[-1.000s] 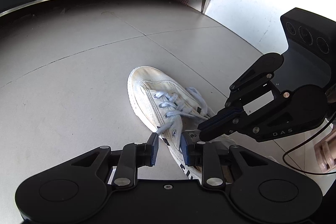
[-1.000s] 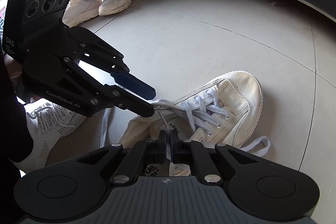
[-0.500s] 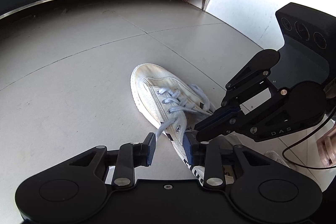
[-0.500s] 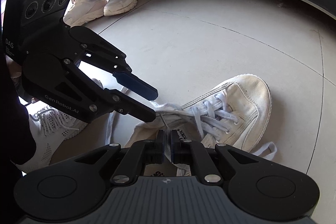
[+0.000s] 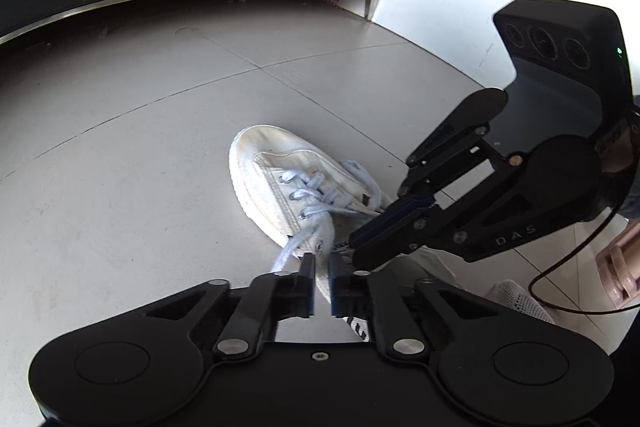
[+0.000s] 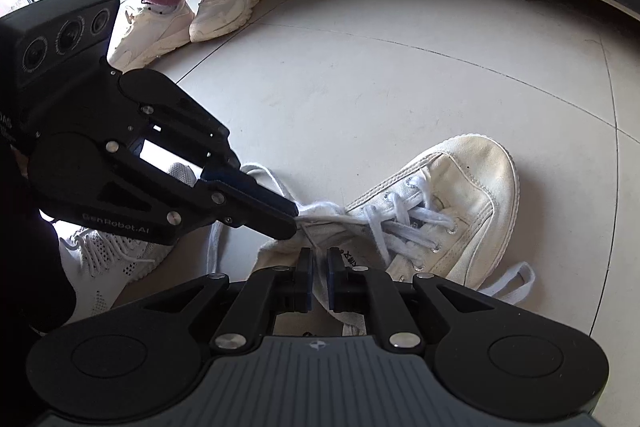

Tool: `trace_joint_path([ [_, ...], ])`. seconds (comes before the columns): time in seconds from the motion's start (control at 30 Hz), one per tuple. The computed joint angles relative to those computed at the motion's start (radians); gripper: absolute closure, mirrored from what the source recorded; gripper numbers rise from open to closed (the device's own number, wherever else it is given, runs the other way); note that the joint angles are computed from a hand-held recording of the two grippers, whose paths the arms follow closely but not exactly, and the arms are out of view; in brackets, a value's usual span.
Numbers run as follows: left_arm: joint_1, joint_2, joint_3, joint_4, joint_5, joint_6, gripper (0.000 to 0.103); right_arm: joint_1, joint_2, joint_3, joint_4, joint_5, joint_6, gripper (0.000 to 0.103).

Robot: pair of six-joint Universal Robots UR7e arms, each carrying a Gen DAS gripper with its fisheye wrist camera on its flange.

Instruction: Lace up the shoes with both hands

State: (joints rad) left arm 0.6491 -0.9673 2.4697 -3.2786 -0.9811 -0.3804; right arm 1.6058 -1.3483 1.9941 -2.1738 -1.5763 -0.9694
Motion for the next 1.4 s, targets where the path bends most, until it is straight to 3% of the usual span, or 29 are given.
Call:
trace_joint_path([
  [0.53,0.015,-0.01,0.001,0.002,-0.021,-0.033,0.101,0.001,-0.001,-0.006,-0.012,-0.006,0.023,0.093],
  [0.6,0.014,-0.01,0.001,0.003,-0.019,-0.033,0.1,-0.004,-0.003,-0.014,0.007,-0.002,0.017,0.084],
  [0.63,0.014,-0.009,0.0,0.002,-0.019,-0.033,0.099,-0.004,-0.003,-0.019,0.023,-0.004,0.001,0.07],
  [0.67,0.015,-0.008,0.0,0.0,-0.019,-0.033,0.099,-0.002,-0.005,-0.016,0.023,-0.007,-0.013,0.066],
  [0.87,0.013,-0.006,-0.002,0.005,-0.014,-0.032,0.096,0.028,0.01,-0.01,0.009,-0.044,-0.102,0.066],
  [0.9,0.013,-0.006,-0.002,0.006,-0.013,-0.033,0.095,0.034,0.014,-0.008,0.004,-0.056,-0.116,0.068],
  [0.93,0.013,-0.006,-0.001,0.006,-0.011,-0.036,0.094,0.039,0.015,-0.005,0.0,-0.061,-0.133,0.078],
  [0.97,0.013,-0.007,-0.001,0.008,-0.01,-0.037,0.094,0.04,0.01,0.002,-0.01,-0.059,-0.146,0.1],
  [1.1,0.013,-0.01,0.001,0.011,-0.003,-0.047,0.088,0.055,0.001,0.02,-0.048,-0.1,-0.166,0.1],
  [1.23,0.013,-0.01,0.002,0.011,0.0,-0.052,0.086,0.022,-0.03,0.045,-0.076,-0.025,-0.148,0.099],
  [1.4,0.016,-0.007,-0.001,0.011,-0.002,-0.052,0.082,0.005,-0.052,0.055,-0.029,-0.007,-0.155,0.099],
])
